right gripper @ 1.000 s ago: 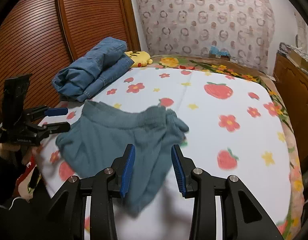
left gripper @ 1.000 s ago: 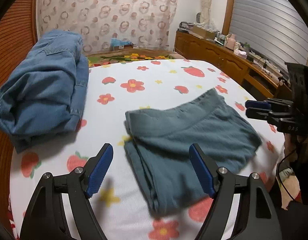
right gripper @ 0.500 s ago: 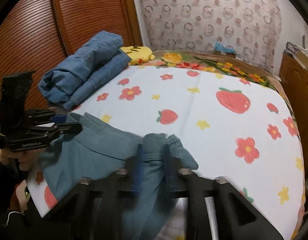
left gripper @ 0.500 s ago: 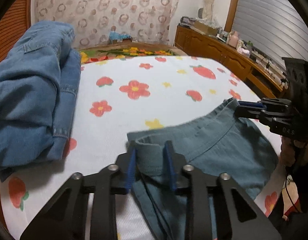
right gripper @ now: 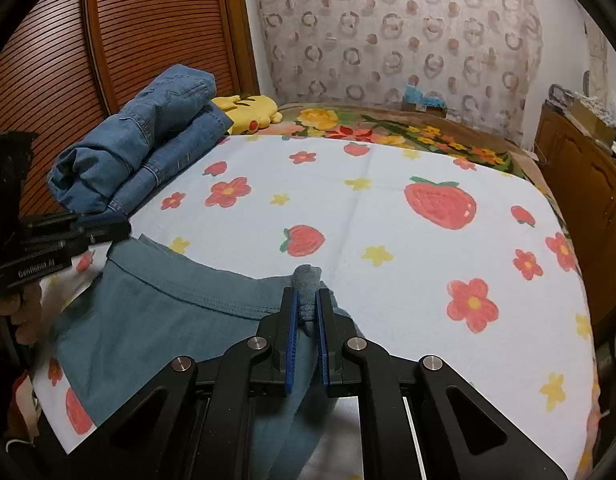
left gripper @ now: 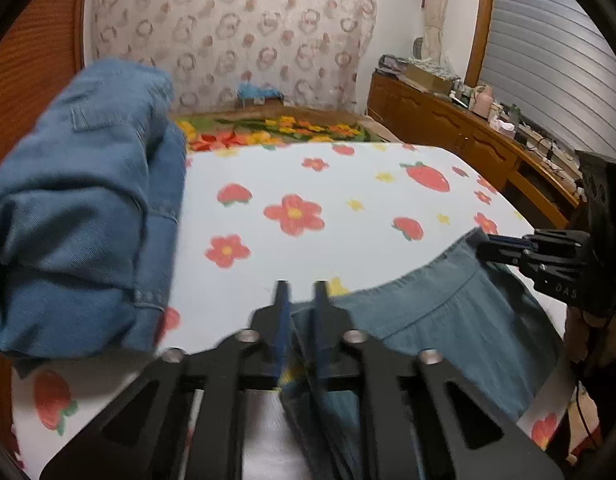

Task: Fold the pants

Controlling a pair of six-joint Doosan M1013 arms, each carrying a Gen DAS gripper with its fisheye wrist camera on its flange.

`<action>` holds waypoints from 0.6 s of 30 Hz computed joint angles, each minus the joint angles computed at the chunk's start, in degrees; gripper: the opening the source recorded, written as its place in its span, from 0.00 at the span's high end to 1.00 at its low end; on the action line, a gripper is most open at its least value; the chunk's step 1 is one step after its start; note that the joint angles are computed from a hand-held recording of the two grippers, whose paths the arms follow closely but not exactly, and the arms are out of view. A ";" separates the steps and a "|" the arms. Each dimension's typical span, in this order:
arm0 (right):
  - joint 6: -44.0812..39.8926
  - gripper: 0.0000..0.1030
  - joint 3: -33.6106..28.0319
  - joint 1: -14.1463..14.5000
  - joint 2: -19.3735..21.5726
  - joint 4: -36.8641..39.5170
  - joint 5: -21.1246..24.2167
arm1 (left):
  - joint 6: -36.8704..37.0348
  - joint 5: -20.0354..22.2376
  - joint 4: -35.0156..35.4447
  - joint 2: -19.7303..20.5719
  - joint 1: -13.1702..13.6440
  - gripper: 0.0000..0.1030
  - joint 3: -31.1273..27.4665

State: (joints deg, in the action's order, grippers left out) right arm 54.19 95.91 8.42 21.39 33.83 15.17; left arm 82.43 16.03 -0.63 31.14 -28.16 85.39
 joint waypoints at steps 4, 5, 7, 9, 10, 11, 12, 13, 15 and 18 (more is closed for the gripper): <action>2.18 0.92 -0.14 0.05 0.13 -2.18 -0.19 | -0.77 0.95 1.53 0.46 0.07 0.92 -1.26; 2.47 0.92 -0.19 0.04 0.18 -2.41 -0.12 | -1.33 1.43 2.02 0.55 0.08 0.92 -1.48; 4.67 0.92 -0.13 0.14 0.21 -4.54 -0.61 | 1.87 2.38 -2.03 0.53 0.39 0.92 -1.63; 11.79 0.92 -0.22 0.49 0.32 -11.88 -1.17 | 1.58 2.87 -2.24 0.29 0.37 0.86 -1.41; 14.24 0.92 -0.31 0.58 0.42 -14.25 -1.24 | 1.35 2.63 -1.96 0.06 0.30 0.77 -1.04; 15.53 0.92 -0.42 0.59 0.50 -15.43 -1.08 | 2.16 2.11 -2.61 -0.27 0.21 0.67 -0.45; 16.39 0.92 -0.55 0.58 0.58 -16.04 -0.86 | 3.88 1.80 -4.22 -0.50 0.19 0.62 -0.01; 16.53 0.92 -0.58 0.57 0.59 -16.13 -0.84 | 7.16 1.66 -7.32 -0.67 0.21 0.56 0.37; 16.74 0.92 -0.58 0.61 0.59 -16.52 -0.93 | 10.87 1.80 -10.14 -0.83 0.03 0.55 0.92; 16.58 0.92 -0.50 0.55 0.53 -16.54 -1.04 | 8.83 3.13 -7.29 -0.49 -0.42 0.54 0.85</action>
State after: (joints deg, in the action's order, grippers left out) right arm 70.76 95.42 8.97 21.92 17.29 14.13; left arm 91.26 19.16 -7.92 30.66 -28.58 86.23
